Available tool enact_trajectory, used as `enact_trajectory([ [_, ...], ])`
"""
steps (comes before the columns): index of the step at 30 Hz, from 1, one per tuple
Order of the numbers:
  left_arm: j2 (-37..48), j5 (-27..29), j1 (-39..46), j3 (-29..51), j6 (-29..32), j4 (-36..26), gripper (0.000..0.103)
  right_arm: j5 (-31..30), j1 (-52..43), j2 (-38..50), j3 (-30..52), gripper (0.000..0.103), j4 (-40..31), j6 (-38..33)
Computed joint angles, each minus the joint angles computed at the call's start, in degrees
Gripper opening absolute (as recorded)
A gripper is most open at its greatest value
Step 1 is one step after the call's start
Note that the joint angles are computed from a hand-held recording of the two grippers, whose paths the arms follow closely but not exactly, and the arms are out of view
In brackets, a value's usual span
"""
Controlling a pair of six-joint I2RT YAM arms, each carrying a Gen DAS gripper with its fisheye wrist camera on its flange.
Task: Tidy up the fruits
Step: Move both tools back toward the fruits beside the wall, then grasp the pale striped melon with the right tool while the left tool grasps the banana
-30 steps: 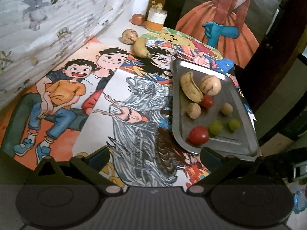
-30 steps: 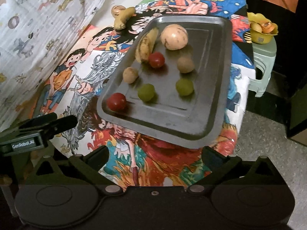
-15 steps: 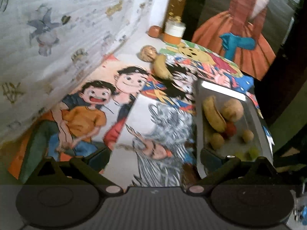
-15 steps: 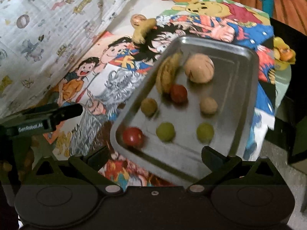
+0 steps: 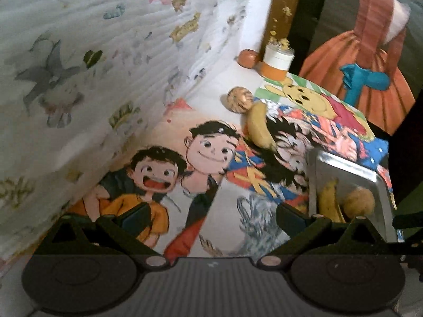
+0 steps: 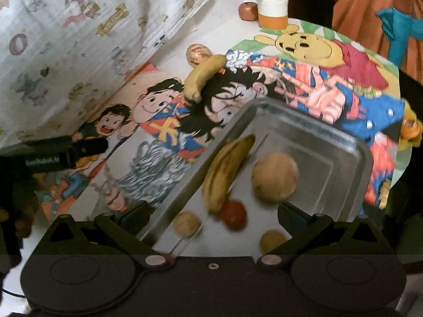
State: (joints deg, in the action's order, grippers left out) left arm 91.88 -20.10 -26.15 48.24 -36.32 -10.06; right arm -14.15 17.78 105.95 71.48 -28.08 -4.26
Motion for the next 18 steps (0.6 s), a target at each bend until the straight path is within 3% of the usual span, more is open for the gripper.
enact_trajectory([
  [12,12.21,3.37,6.51,12.03,3.26,1.85,0.103,4.09,0.18,12.56,18.96,0.102,-3.24,-8.33],
  [18,17.18,5.56,9.61,15.88,5.35,5.69,0.103,5.68,1.14,20.38,31.69,0.102,-6.72,-12.67],
])
